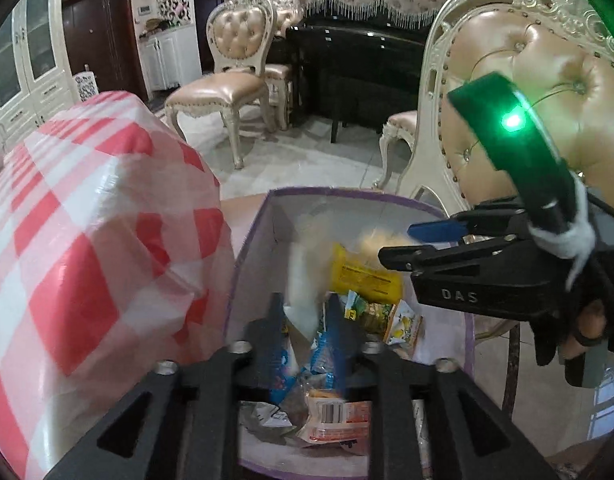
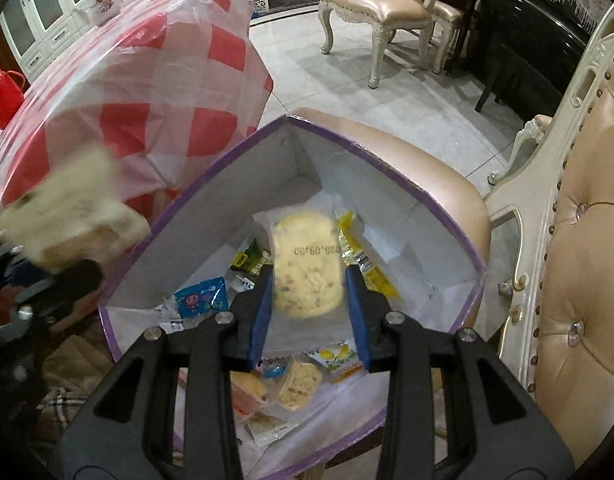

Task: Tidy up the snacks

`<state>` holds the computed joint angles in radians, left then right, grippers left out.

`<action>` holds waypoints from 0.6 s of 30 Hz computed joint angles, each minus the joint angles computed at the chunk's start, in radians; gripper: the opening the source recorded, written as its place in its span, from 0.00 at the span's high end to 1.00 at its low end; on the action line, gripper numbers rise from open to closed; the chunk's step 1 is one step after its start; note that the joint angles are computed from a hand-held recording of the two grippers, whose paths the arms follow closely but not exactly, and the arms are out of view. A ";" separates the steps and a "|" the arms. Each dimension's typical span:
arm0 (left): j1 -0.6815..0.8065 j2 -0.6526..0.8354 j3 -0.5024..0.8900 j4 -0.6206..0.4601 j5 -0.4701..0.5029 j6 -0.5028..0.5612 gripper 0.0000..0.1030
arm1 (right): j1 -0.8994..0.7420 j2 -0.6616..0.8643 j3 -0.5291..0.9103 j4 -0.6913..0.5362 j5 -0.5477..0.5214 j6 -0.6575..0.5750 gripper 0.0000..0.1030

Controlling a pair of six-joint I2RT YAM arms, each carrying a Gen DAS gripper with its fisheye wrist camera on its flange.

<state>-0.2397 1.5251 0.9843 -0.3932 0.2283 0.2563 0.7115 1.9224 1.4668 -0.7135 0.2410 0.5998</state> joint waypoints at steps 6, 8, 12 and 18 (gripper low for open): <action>-0.023 0.010 0.004 0.001 -0.023 -0.016 0.00 | 0.003 -0.019 -0.029 -0.018 0.070 0.058 0.29; -0.028 0.002 -0.004 0.019 -0.046 -0.007 0.00 | 0.002 -0.006 -0.013 -0.055 0.078 0.073 0.25; -0.040 -0.057 -0.052 0.076 -0.120 -0.012 0.00 | 0.015 0.003 -0.027 -0.063 0.080 0.092 0.25; -0.046 -0.036 -0.022 0.010 -0.139 -0.016 0.00 | 0.015 -0.004 -0.054 -0.062 0.071 0.152 0.25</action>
